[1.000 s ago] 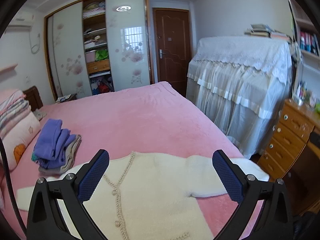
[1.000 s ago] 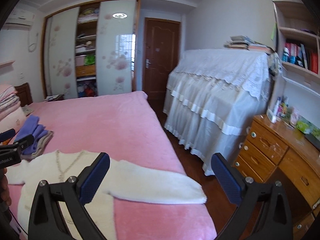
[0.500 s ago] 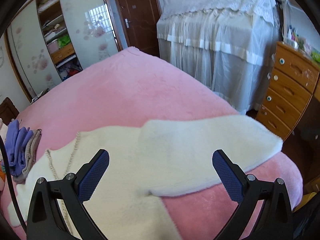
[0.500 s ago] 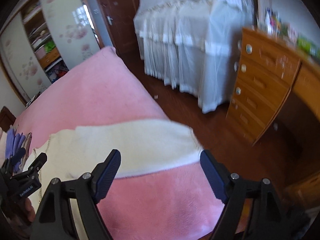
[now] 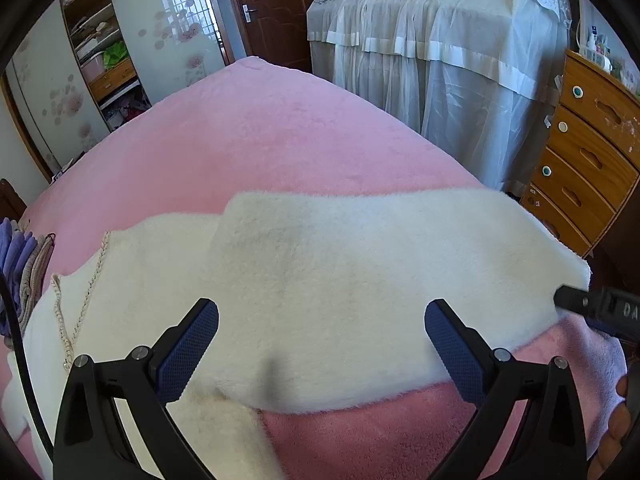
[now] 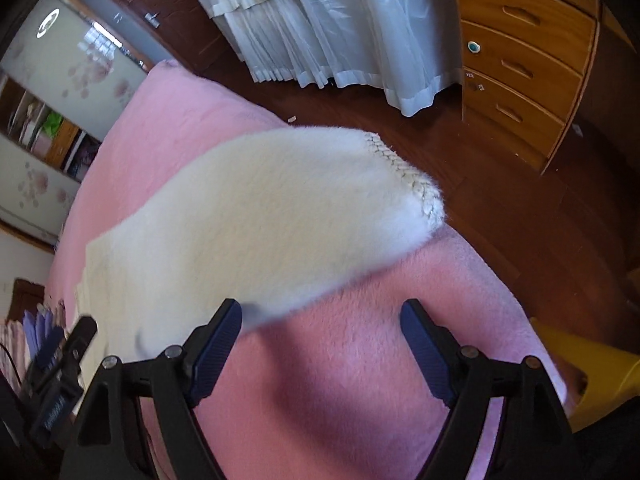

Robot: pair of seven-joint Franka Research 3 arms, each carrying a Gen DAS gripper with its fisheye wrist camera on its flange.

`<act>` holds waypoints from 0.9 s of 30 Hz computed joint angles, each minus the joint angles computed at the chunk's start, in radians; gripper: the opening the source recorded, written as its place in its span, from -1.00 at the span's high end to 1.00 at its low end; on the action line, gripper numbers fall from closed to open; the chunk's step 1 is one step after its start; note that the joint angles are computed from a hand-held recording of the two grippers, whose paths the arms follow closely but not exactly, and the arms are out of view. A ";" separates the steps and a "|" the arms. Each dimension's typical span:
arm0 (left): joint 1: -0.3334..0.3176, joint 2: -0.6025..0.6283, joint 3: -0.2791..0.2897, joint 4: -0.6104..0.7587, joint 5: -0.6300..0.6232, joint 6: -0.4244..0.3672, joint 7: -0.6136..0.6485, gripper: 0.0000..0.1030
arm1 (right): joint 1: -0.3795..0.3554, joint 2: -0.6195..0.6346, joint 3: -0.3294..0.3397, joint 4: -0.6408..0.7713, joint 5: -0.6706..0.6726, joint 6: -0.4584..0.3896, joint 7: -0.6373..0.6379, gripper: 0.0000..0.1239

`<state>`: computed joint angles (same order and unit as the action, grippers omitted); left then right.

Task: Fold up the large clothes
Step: 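Grasp the braided cuff of a cardigan sleeve with the right gripper, then fold the held sleeve across the cardigan body and open the right gripper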

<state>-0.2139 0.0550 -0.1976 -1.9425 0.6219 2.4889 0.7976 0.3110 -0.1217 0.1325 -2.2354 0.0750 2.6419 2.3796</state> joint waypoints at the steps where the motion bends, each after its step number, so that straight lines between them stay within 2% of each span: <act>1: 0.000 0.001 0.001 -0.001 0.005 -0.001 -0.005 -0.99 | -0.004 0.014 -0.001 0.004 -0.004 0.020 0.013 -0.36; 3: 0.002 -0.008 0.002 -0.004 0.006 -0.008 -0.006 -0.99 | -0.012 0.047 -0.002 0.026 -0.029 0.038 0.051 -0.32; 5: 0.007 -0.018 0.005 -0.013 0.001 -0.005 -0.006 -0.99 | -0.015 0.074 -0.007 0.055 -0.070 0.027 0.094 -0.13; 7: 0.012 -0.028 0.005 -0.021 -0.002 -0.002 -0.010 -0.99 | -0.013 0.079 -0.013 0.063 -0.106 0.034 0.126 0.36; 9: 0.017 -0.046 0.005 -0.033 0.000 -0.003 -0.016 -0.99 | -0.011 0.062 -0.018 0.048 -0.125 0.073 0.135 0.64; 12: 0.025 -0.074 0.003 -0.046 0.004 -0.011 -0.029 -0.99 | -0.023 0.024 0.000 0.030 -0.225 0.113 0.192 0.73; 18: 0.053 -0.176 0.003 -0.098 -0.018 -0.025 -0.017 -0.99 | -0.043 -0.025 0.061 0.083 -0.437 0.096 0.273 0.76; 23: 0.105 -0.324 0.018 -0.188 -0.024 -0.056 -0.016 -0.99 | -0.014 -0.010 0.098 0.195 -0.526 0.096 0.237 0.77; 27: 0.168 -0.454 0.055 -0.282 -0.060 -0.067 0.005 -0.99 | 0.057 0.077 0.121 0.347 -0.593 0.073 0.171 0.77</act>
<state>-0.0458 -0.3985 -0.1429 -2.2244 0.5616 2.4216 0.8029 0.3679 -0.0446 0.2537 -1.8879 -0.5184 2.7153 2.5510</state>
